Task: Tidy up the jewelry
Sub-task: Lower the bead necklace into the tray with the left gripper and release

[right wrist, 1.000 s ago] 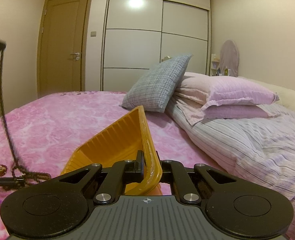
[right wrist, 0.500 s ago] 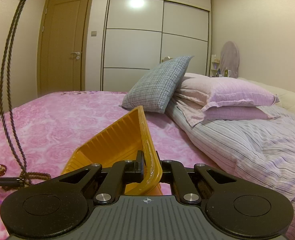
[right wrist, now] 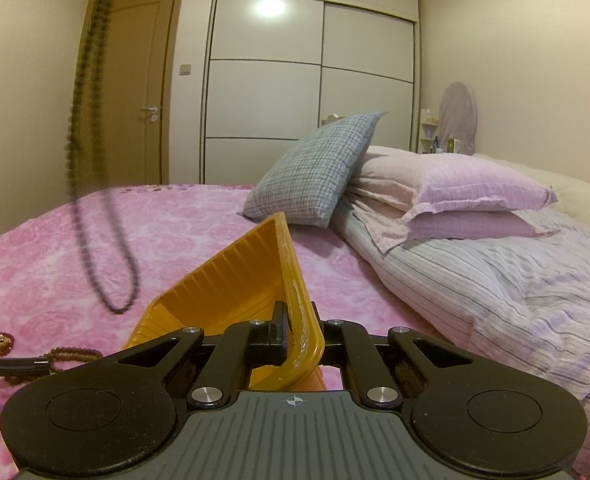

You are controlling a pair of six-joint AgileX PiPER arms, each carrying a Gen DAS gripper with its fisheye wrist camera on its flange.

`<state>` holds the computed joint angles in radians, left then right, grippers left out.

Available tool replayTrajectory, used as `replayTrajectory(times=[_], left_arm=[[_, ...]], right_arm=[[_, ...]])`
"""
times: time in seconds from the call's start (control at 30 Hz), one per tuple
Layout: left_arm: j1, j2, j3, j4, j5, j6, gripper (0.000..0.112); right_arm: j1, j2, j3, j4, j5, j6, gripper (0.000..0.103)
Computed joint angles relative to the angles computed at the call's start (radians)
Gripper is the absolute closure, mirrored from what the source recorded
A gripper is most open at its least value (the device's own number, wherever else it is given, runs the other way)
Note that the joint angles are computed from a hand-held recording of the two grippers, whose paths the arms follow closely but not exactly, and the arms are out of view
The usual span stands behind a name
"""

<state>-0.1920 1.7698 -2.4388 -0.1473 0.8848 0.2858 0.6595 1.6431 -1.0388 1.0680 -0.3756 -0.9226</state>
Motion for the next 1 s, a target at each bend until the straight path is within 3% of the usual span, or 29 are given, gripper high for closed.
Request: replayTrajectory(times=[0.47,0.73,1.0], left_arm=[[-0.082,0.133,0.128,-0.020,0.026,-0.001,0.106],[-0.065,0.113,0.376,-0.043,-0.017,0.003,0.106],[-0.043,0.141,0.392,-0.063,0.019,0.000,0.104]], right_arm=[[-0.013,0.005,-0.004,-0.025,0.013,0.033,0.096],[-0.018,0.010,-0.005,-0.020,0.015,0.035,0.096],[-0.020,0.012,-0.004,-0.017,0.014,0.038,0.096]])
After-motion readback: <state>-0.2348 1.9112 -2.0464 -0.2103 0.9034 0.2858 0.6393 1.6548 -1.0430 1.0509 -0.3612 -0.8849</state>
